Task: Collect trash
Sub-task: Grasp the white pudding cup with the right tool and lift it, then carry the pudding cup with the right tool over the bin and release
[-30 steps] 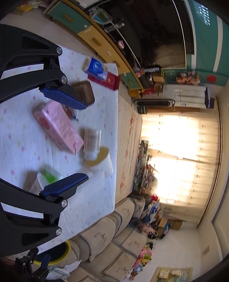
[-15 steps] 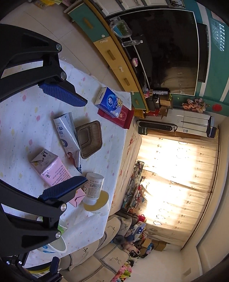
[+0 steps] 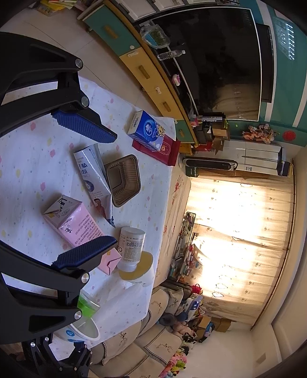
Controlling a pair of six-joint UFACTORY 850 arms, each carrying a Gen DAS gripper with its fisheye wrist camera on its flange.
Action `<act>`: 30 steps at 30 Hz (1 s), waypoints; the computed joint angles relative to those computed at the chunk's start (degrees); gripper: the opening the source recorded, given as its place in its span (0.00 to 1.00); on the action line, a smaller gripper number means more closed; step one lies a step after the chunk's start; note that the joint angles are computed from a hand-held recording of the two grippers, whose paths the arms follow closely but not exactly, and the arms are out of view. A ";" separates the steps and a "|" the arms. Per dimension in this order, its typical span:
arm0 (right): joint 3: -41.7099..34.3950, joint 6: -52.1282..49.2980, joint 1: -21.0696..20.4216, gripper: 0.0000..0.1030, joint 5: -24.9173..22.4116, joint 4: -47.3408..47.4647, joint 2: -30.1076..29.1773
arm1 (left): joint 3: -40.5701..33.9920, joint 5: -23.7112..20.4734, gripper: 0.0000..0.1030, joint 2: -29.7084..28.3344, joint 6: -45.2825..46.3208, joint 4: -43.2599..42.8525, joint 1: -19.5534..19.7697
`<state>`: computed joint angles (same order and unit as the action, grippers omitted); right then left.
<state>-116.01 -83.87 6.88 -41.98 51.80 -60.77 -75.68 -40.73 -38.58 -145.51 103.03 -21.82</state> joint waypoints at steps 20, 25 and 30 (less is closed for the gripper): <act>15.48 -5.66 -5.65 0.73 -4.01 12.93 12.20 | -0.55 0.09 0.78 -0.71 1.28 -1.31 0.14; 16.93 -6.38 -6.97 0.73 -3.97 15.56 13.67 | -0.69 -0.24 0.78 -0.90 1.51 -1.25 0.01; 17.47 -4.88 -9.78 0.73 -1.60 18.67 13.88 | -0.69 -0.27 0.78 -0.93 1.46 -0.89 -0.15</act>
